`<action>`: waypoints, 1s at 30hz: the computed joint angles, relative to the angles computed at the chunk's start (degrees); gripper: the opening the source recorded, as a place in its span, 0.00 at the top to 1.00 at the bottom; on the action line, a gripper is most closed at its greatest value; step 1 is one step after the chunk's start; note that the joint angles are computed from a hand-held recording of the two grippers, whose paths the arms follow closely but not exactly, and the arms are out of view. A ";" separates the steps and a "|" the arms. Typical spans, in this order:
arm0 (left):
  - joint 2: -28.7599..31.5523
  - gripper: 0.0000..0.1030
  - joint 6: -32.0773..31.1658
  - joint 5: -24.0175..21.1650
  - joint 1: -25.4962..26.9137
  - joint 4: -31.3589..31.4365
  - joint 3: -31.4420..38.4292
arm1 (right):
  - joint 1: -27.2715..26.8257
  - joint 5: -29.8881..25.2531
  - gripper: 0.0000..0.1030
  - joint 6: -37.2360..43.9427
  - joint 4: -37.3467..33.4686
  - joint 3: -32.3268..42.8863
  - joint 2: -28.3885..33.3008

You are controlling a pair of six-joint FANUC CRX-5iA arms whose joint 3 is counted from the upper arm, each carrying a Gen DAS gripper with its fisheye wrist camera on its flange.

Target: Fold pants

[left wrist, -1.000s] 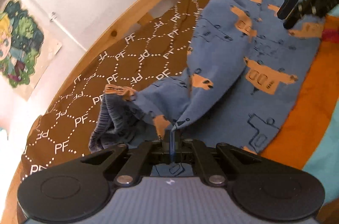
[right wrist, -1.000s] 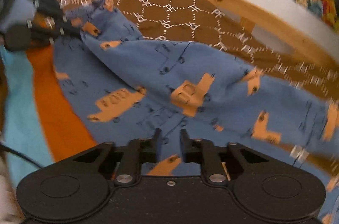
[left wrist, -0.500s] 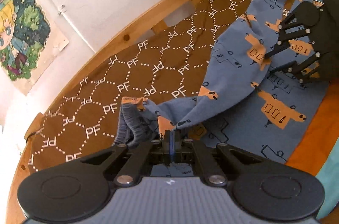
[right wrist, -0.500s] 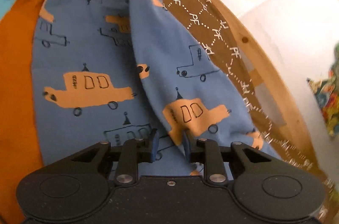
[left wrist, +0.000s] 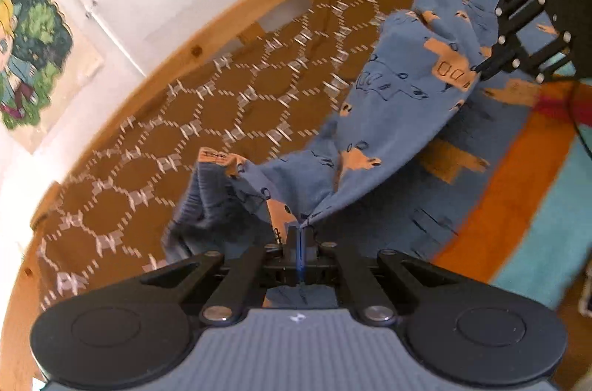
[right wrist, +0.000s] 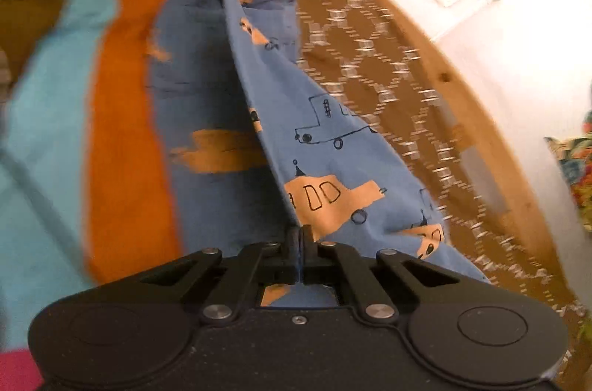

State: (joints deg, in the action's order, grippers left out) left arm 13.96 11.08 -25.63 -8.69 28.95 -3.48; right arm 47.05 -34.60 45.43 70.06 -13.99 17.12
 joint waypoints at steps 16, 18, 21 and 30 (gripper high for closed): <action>1.01 0.93 8.38 -3.13 1.75 0.01 -2.45 | 3.50 -4.42 1.00 20.07 -26.17 8.04 2.03; 1.66 0.87 11.95 -6.48 2.85 1.21 -1.11 | 3.40 -3.61 1.00 17.58 -24.11 6.67 1.98; 1.28 0.77 13.91 -8.95 4.81 6.19 -1.08 | 3.19 -3.34 1.00 15.11 -25.35 6.94 1.61; 5.06 0.43 30.43 -7.89 4.54 12.36 5.53 | 2.32 -0.51 0.81 9.71 -23.17 5.69 0.94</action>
State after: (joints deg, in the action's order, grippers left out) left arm 19.02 41.51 -33.52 -4.15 41.31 2.05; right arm 49.36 -35.11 55.14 46.89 -8.30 18.06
